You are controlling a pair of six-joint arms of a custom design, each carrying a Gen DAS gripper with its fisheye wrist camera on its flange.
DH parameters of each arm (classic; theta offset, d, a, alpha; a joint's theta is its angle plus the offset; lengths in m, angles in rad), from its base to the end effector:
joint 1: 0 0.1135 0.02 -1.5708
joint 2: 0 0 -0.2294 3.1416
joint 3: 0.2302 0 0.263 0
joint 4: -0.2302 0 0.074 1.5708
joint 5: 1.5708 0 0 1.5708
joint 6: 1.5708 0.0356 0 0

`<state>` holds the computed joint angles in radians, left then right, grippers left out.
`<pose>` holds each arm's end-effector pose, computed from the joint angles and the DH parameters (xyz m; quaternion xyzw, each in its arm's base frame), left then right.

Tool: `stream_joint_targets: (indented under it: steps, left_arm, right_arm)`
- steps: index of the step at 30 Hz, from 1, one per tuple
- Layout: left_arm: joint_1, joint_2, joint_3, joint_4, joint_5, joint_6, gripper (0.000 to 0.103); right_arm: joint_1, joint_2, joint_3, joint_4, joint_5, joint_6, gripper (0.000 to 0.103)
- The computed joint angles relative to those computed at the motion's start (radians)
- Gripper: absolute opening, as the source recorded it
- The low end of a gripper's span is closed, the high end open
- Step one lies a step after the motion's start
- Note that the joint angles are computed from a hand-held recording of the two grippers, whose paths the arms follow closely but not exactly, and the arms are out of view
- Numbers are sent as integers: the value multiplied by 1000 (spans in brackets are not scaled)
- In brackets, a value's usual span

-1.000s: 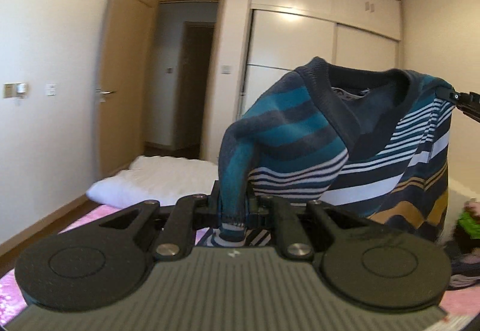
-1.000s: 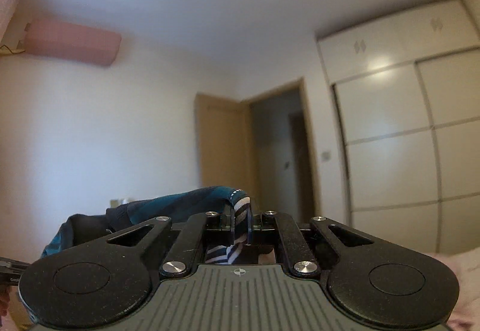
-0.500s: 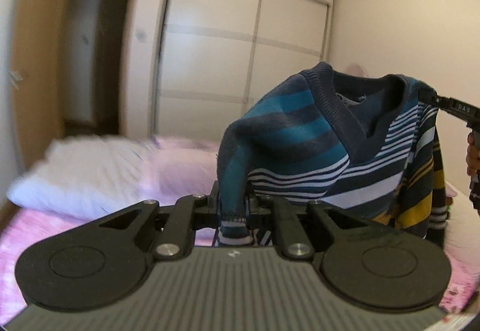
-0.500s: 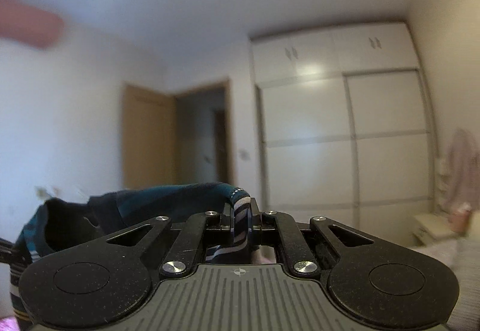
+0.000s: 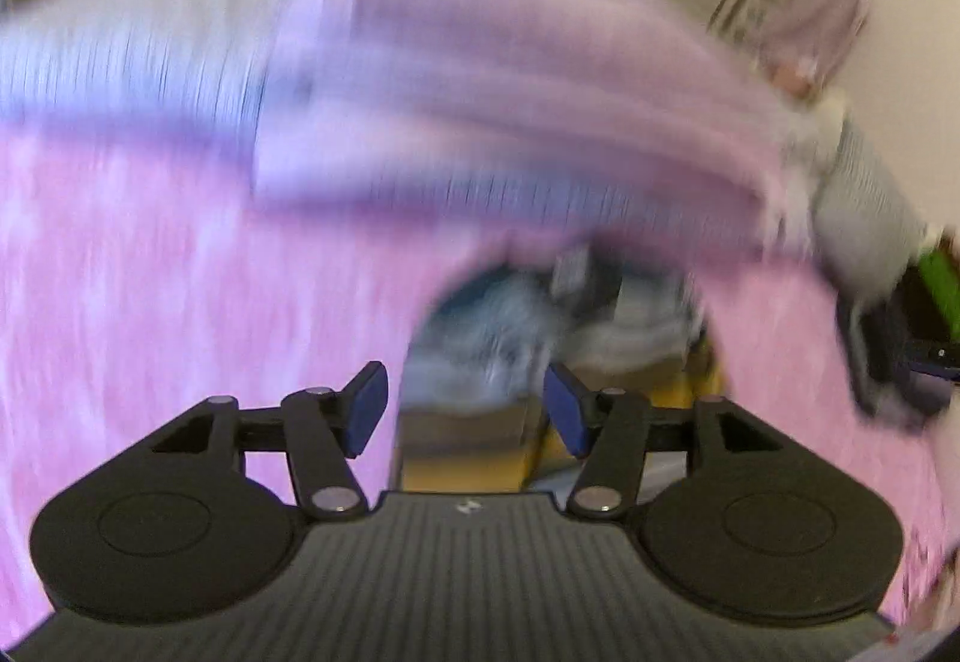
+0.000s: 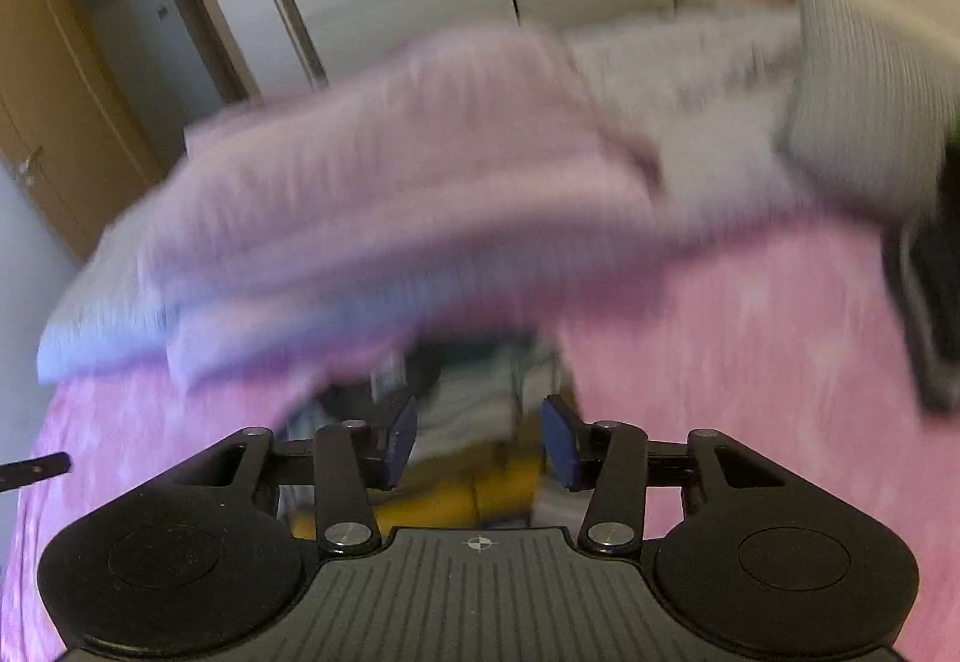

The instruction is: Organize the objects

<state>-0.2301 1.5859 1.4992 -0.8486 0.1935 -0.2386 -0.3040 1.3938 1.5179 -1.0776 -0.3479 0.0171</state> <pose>0.3377 -0.0861 0.2928 0.0262 0.9456 -0.1615 0.2812 0.2789 -0.0748 0.3429 0.0981 0.9347 0.1204 0.3197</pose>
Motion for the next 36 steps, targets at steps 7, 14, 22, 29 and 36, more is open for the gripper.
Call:
stream_joint_targets:
  steps: [7,14,22,29,36]
  left_arm:
    - [-120,-429,-663,-45,81,-99,55]
    - [-209,-478,-810,-49,-43,-17,7]
    - [516,-300,-412,69,-110,551,7]
    - [655,176,-38,144,-140,497,27]
    - [626,-169,-458,112,-63,350,34]
  right_arm:
    - [-222,-369,-610,-226,17,-141,44]
    - [-192,-434,-656,-263,90,-75,44]
    - [-117,-522,-566,-263,95,-53,44]
    - [-140,-668,-698,-305,74,-70,52]
    - [-306,-780,-866,-368,4,-363,60]
